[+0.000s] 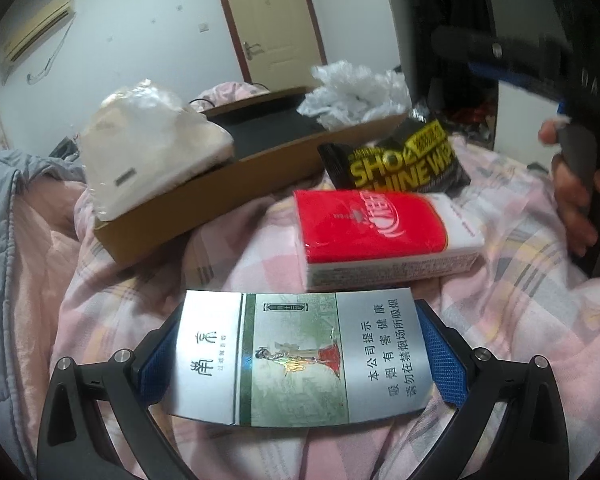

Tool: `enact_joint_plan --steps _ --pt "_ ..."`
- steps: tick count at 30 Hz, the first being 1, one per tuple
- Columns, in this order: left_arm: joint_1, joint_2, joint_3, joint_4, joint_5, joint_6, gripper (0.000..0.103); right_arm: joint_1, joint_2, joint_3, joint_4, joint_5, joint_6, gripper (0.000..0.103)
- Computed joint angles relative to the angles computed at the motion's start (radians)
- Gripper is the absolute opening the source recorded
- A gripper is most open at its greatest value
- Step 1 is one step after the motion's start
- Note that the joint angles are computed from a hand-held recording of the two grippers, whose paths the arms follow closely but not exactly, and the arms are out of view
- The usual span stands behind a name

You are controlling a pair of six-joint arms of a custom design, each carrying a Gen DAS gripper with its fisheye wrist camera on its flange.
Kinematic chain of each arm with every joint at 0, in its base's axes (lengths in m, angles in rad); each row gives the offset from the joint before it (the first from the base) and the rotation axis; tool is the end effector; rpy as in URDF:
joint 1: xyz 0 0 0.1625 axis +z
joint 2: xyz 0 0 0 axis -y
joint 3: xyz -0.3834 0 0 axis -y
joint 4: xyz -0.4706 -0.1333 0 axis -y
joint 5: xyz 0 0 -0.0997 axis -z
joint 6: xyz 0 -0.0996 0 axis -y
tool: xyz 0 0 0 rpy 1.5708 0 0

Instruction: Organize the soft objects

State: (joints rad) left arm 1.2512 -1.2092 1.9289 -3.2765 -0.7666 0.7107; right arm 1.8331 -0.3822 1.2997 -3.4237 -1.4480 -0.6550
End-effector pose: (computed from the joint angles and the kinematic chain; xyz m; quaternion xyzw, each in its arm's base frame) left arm 0.0055 -0.6361 0.2559 0.2382 0.7967 -0.3602 0.4228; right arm 0.3429 -0.7161 -0.0466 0.4193 -0.7866 0.4520 0.0341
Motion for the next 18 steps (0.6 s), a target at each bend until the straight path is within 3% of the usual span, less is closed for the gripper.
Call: enact_joint_plan --steps 11,18 --pt "0.026 -0.022 -0.013 0.109 -0.061 -0.082 0.103 -0.002 0.0 0.001 -0.007 0.006 0.005 0.103" --pt "0.03 -0.024 -0.016 0.128 -0.071 -0.097 0.103 -0.01 0.016 -0.003 -0.125 0.014 0.045 0.103"
